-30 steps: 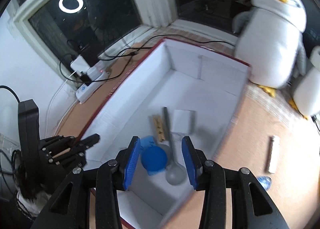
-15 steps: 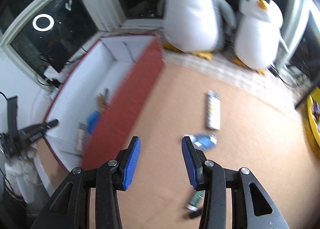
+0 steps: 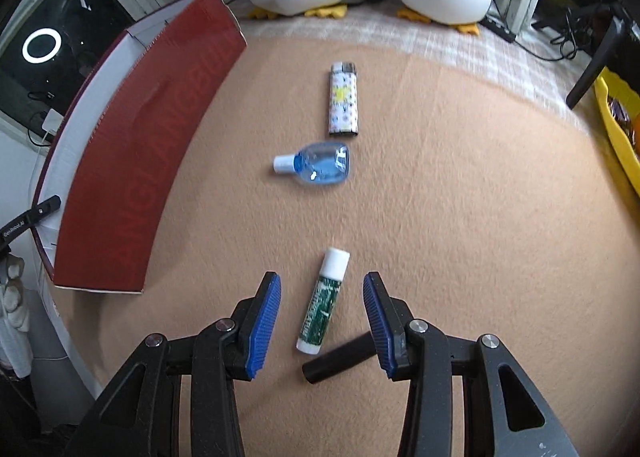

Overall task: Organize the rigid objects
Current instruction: 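Move the right gripper back toward the green lip balm, then close the right gripper on the green lip balm and lift it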

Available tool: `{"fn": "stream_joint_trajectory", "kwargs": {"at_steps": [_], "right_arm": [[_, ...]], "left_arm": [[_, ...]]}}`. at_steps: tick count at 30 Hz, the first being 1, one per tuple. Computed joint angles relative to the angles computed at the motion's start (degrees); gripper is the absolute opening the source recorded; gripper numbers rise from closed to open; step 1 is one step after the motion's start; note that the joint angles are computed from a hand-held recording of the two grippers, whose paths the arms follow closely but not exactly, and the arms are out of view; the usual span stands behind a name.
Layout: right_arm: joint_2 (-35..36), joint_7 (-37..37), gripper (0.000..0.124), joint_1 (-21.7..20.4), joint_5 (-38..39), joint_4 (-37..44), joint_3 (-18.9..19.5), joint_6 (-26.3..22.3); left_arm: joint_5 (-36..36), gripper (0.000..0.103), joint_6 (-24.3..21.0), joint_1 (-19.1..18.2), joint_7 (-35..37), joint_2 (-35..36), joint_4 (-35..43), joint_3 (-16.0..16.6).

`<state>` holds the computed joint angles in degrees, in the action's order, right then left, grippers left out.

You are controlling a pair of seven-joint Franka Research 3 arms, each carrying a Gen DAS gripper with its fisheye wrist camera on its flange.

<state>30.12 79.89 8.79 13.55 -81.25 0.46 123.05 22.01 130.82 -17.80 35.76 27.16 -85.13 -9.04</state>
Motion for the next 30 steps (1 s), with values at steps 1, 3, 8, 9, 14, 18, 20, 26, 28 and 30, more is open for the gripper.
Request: {"fn": "stream_joint_trajectory", "kwargs": {"at_steps": [1,3,8,9,14,18,20,26,28,30], "right_arm": [[-0.3,0.1,0.039,0.2,-0.2,-0.7,-0.1,0.0],[-0.2,0.4,0.039,0.5,-0.5,-1.2,-0.1,-0.4],[-0.2,1.0,0.039,1.2,-1.1,-2.3,-0.1,-0.6],[-0.2,1.2,0.039,1.3,-1.3,-2.5,-0.1,-0.5],[-0.1,2.3,0.039,2.1,-2.7,-3.1,-0.5,-0.2],[0.8,2.9,0.038,2.7,-3.9,-2.1,-0.6,-0.3],[0.6,3.0,0.034,3.0,-4.8,-2.7,-0.8,0.2],[0.8,3.7,0.018,3.8,-6.5,-2.7,-0.9,0.3],[0.5,3.9,0.016,3.8,-6.5,-3.0,-0.9,0.4],[0.5,3.8,0.014,3.5,-6.3,-3.1,-0.8,0.4]], "left_arm": [[0.0,0.017,0.0,0.0,0.0,-0.1,0.0,0.0],[0.0,0.017,0.2,0.0,0.0,-0.3,-0.3,0.0],[0.0,0.017,0.1,0.0,-0.1,-0.2,-0.2,0.0],[0.0,0.017,0.1,0.0,-0.1,-0.3,-0.3,0.0],[0.0,0.017,0.2,0.0,-0.1,-0.4,-0.3,0.0],[0.2,0.017,0.2,-0.1,-0.2,-0.4,-0.3,0.0],[0.3,0.017,0.1,-0.2,-0.2,-0.4,-0.2,0.0],[0.2,0.017,0.0,-0.2,-0.2,0.0,0.2,0.0],[0.2,0.017,0.1,-0.2,-0.2,0.0,0.2,0.0],[0.1,0.017,0.1,-0.2,-0.2,0.1,0.4,0.0]]}}
